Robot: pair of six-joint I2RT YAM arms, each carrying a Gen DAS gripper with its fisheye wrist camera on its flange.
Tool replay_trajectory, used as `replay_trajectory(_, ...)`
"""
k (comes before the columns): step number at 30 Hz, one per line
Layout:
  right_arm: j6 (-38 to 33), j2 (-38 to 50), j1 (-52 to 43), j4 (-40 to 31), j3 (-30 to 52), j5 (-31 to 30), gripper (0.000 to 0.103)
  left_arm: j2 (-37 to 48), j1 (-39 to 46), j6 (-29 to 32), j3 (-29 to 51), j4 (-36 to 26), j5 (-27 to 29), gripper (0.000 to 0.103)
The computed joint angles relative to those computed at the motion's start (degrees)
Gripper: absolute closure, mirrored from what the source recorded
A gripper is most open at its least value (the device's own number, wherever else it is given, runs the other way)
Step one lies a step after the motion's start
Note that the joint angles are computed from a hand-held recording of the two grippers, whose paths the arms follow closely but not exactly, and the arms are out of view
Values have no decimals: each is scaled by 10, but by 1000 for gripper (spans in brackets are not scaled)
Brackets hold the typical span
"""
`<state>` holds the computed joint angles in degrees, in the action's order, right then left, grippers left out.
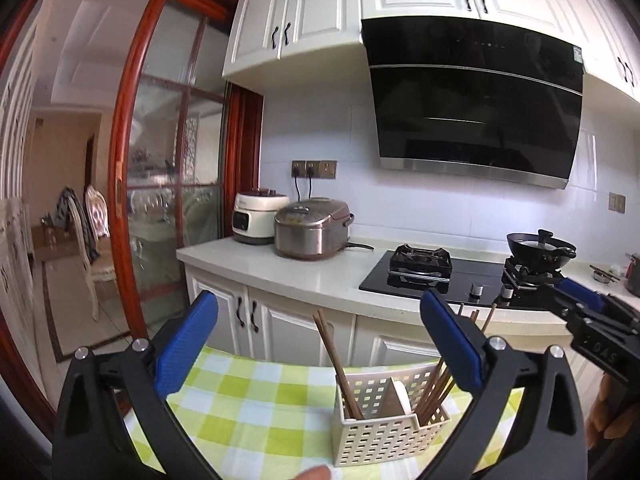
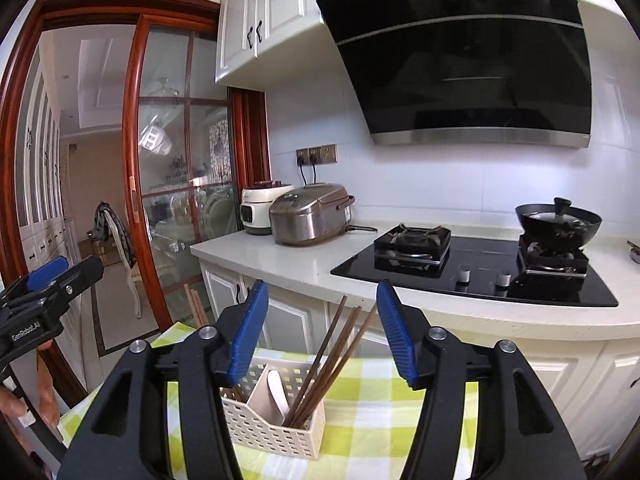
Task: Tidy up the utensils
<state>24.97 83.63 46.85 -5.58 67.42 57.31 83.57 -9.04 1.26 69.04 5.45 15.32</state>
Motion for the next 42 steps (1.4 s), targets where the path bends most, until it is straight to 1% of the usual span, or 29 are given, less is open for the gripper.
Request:
replay_trajectory(2, 3, -13, 18, -9, -7, 20, 37, -26, -2, 8, -25, 9, -10, 5)
replay_trajectory(3, 5, -21, 33, -14, -12, 35, 35, -41, -2, 13, -40, 14, -13, 5)
replay_trajectory(5, 16, -31, 57, -27, -19, 60, 26, -65, -2, 20, -62, 12, -18, 5)
replay_trajectory(7, 36, -36, 80, -47, -24, 75, 21, -86, 1, 18, -85, 10, -18, 5)
replay_trajectory(8, 48, -38, 93, -56, -28, 86, 18, -98, 6, 14, -99, 10, -8, 5)
replay_trajectory(10, 86, -31, 118, -92, -25, 107, 18, -117, 16, 10, -124, 10, 11, 5)
replay_trajectory(13, 155, -17, 145, -147, -24, 118, 18, -151, 18, 21, -173, 19, 10, 5)
replay_trajectory(15, 198, -9, 155, -170, -30, 108, 18, -172, 21, 31, -206, 21, 17, 5)
replay_trajectory(18, 256, 0, 166, -195, -42, 90, 18, -190, 32, 45, -239, 12, 48, 5)
replay_trajectory(22, 304, 20, 176, -220, -49, 73, 18, -211, 41, 59, -277, 0, 64, 5)
replay_trajectory(26, 323, 30, 185, -225, -56, 62, 18, -219, 42, 78, -302, -9, 67, 5)
replay_trajectory(29, 331, 31, 188, -228, -57, 62, 18, -219, 45, 81, -306, -9, 68, 5)
replay_trajectory(42, 310, 36, 190, -222, -51, 54, 18, -210, 42, 87, -303, -13, 72, 5)
